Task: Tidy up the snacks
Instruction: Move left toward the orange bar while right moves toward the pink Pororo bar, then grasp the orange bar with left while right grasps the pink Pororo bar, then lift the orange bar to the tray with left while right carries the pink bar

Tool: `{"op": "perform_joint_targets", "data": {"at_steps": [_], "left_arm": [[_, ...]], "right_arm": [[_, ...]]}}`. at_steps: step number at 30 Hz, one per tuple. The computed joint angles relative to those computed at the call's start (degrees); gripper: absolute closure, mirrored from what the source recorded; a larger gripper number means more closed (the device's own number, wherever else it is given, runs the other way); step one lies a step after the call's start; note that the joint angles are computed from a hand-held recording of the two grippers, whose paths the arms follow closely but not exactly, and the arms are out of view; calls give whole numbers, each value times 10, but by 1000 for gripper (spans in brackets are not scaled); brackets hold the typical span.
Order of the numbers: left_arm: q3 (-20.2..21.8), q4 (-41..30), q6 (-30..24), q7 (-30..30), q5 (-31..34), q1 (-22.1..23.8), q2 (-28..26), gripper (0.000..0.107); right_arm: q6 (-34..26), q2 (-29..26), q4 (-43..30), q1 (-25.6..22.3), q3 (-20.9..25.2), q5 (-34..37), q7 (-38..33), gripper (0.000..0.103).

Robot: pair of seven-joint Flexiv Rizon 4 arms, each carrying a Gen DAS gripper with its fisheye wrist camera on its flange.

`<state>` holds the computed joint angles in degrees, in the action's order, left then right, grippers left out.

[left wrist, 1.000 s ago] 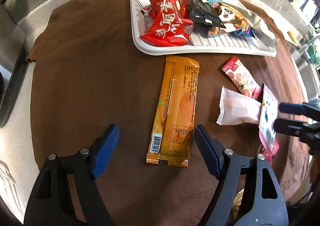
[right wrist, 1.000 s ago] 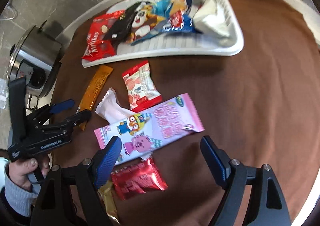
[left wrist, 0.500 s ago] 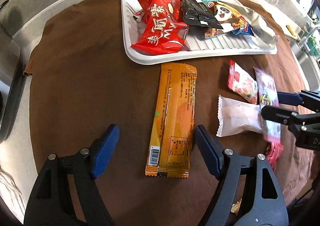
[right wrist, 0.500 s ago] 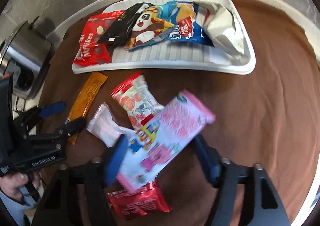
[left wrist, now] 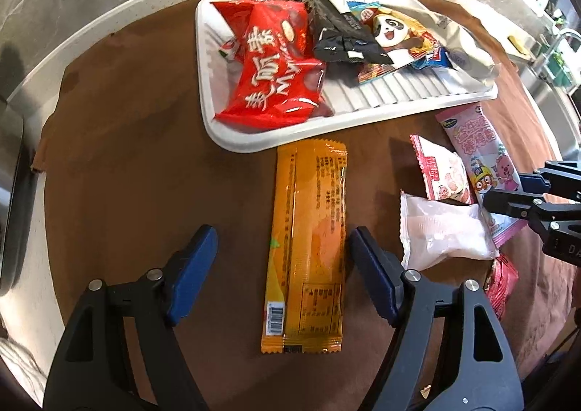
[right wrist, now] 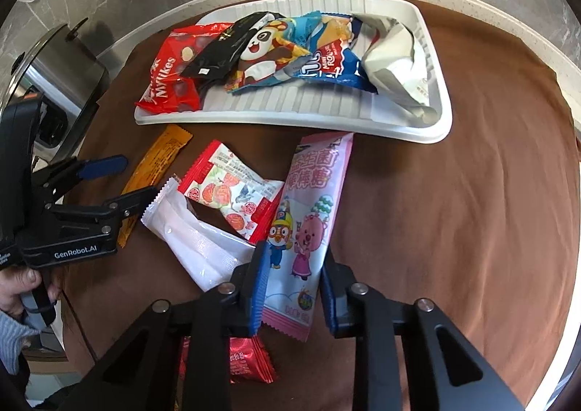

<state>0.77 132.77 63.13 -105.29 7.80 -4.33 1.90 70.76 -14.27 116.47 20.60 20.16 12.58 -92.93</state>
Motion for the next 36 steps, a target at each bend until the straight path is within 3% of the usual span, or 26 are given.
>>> {"op": "perform_joint_targets", "data": {"at_steps": [3, 6, 11, 14, 15, 16, 18, 22, 27, 31, 36], "left_arm": [[-2, -7, 8, 5, -1, -2, -8, 45], [-4, -16, 7, 6, -1, -4, -16, 48], [-4, -26, 7, -1, 5, -9, -25, 50], [-3, -22, 16, -3, 6, -13, -24, 62], [-3, -20, 21, -5, 9, -15, -23, 72], [-4, -20, 20, -11, 13, -16, -22, 73], [-4, -15, 31, -10, 6, -18, -22, 80], [-2, 13, 63, 18, -53, -20, -15, 86], [-5, 50, 97, 95, -182, -31, -10, 91], [-8, 74, 108, 145, -274, -45, -1, 91], [-9, 88, 115, 174, -332, -60, 13, 92]], "right_arm": [[1, -3, -4, -3, 4, 10, -8, 73], [19, -3, 8, 17, -20, -39, 21, 67], [51, -9, 25, 33, -41, -113, 50, 67], [81, -8, 47, 48, -61, -177, 80, 72], [89, -9, 50, 45, -59, -185, 82, 76], [94, -10, 50, 40, -53, -187, 81, 82], [99, -11, 46, 19, -30, -172, 62, 92], [75, -14, 22, -25, 24, -105, 3, 94], [37, -4, -7, -70, 74, 24, -90, 95], [13, 14, -12, -74, 73, 90, -141, 97], [-23, 33, -22, -77, 61, 176, -191, 97]]}}
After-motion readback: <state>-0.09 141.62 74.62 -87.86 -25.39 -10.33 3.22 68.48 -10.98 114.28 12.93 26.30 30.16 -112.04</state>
